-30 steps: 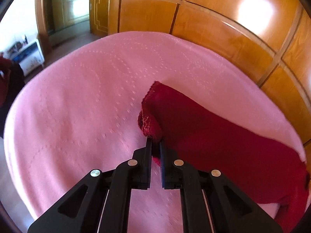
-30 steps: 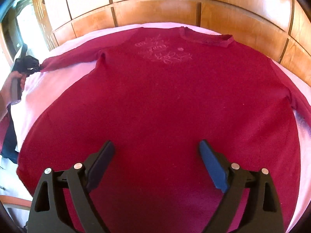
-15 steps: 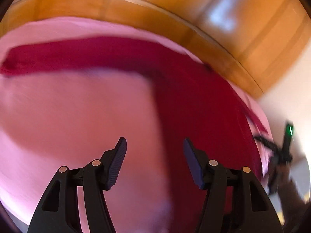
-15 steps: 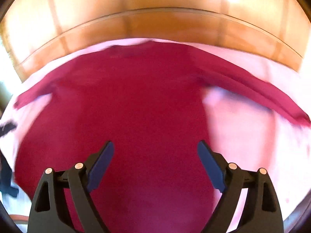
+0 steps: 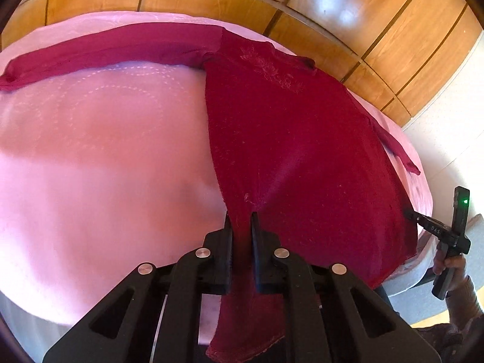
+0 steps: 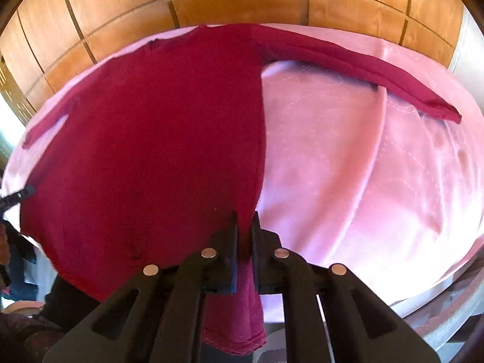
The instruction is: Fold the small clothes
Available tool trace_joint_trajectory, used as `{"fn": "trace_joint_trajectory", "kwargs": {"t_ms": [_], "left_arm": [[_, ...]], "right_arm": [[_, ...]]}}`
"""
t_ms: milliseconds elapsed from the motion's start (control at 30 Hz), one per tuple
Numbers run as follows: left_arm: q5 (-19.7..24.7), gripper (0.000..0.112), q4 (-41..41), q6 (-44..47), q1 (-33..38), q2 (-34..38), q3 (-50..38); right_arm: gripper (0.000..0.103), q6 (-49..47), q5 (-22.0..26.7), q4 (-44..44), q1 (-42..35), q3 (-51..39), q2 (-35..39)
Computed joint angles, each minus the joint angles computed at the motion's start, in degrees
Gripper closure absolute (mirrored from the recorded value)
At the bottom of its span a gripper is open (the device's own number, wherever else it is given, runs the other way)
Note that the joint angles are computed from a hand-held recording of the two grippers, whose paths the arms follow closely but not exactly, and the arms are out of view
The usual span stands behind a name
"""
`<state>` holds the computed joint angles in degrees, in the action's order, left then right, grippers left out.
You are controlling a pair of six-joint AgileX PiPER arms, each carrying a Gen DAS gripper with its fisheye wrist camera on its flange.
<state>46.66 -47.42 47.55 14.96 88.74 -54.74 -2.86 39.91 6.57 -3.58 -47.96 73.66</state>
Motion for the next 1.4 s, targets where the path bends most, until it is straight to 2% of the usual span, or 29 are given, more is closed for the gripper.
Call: {"fn": "trace_joint_trajectory", "kwargs": {"t_ms": [67, 133, 167, 200, 267, 300, 367, 433, 567, 633, 733, 800, 900, 967, 1000, 1100, 1167, 1267, 1400], "left_arm": [[-2.5, 0.102, 3.6, -4.1, -2.6, 0.3, -0.7], [-3.0, 0.096, 6.5, -8.0, -4.2, 0.5, -1.7], [-3.3, 0.081, 7.8, -9.6, -5.0, 0.2, -2.3], [-4.3, 0.068, 8.9, -10.7, -5.8, -0.6, -2.8], [-7.7, 0.061, 10.9, -12.9, -7.2, -2.7, -3.1], [-8.8, 0.061, 11.7, -13.8, -8.0, -3.0, -4.2], [-10.2, 0.061, 11.2, -14.2, -8.9, -3.0, -5.5], [-11.3, 0.052, 10.3, -14.8, -10.9, -0.7, -7.7], [-14.2, 0.052, 13.1, -20.7, -18.0, 6.4, -13.0], [-15.6, 0.052, 14.6, -23.0, -20.8, 8.9, -14.6], [-16.3, 0.052, 17.7, -26.9, -24.7, 12.8, -18.4], [-16.6, 0.052, 20.0, -28.9, -26.5, 14.3, -20.2], [-16.2, 0.052, 23.6, -31.7, -28.0, 16.3, -21.8], [-15.1, 0.052, 23.4, -32.1, -28.1, 17.4, -22.6], [-15.3, 0.052, 23.7, -32.5, -28.2, 17.6, -22.4], [-16.6, 0.051, 22.0, -30.4, -28.3, 17.3, -21.2], [-16.6, 0.051, 20.2, -28.8, -27.8, 17.3, -20.8], [-15.6, 0.051, 18.9, -27.1, -27.3, 17.5, -21.3], [-12.5, 0.050, 13.0, -22.2, -24.9, 18.0, -22.8]], "right_arm": [[0.097, -1.6, 0.3, -0.1, -0.7, 0.4, 0.7], [0.096, -4.5, -0.3, 2.3, -2.6, 0.9, 1.6], [0.094, -6.3, -0.3, 4.7, -4.1, 0.7, 1.9], [0.084, -8.9, 0.2, 8.3, -6.2, 0.1, 2.1], [0.064, -10.7, 0.1, 11.0, -9.0, -0.7, 1.8], [0.053, -12.3, -0.1, 13.8, -12.3, -1.2, 1.6], [0.046, -14.3, 0.2, 18.9, -18.7, -3.1, 2.9], [0.042, -16.0, 0.0, 25.7, -27.6, -6.5, 7.1], [0.046, -13.1, -0.7, 32.6, -38.1, -17.6, 19.1], [0.052, -10.6, -0.5, 34.9, -40.6, -23.1, 24.2], [0.053, -4.5, -0.3, 35.5, -42.1, -32.9, 32.2], [0.053, -2.1, 1.6, 37.8, -43.5, -40.5, 38.1], [0.054, 7.3, 3.4, 31.0, -42.1, -51.6, 45.7], [0.084, 14.4, 5.6, 21.1, -40.1, -59.1, 49.5], [0.096, 16.1, 6.8, 16.6, -39.1, -62.2, 50.7], [0.097, 20.6, 6.4, 2.9, -35.9, -64.1, 50.1], [0.097, 22.4, 7.7, -1.0, -35.6, -64.4, 50.9], [0.097, 21.8, 8.5, -0.8, -36.3, -64.6, 51.4], [0.097, 17.8, 8.2, 1.5, -32.5, -67.5, 48.5]]}}
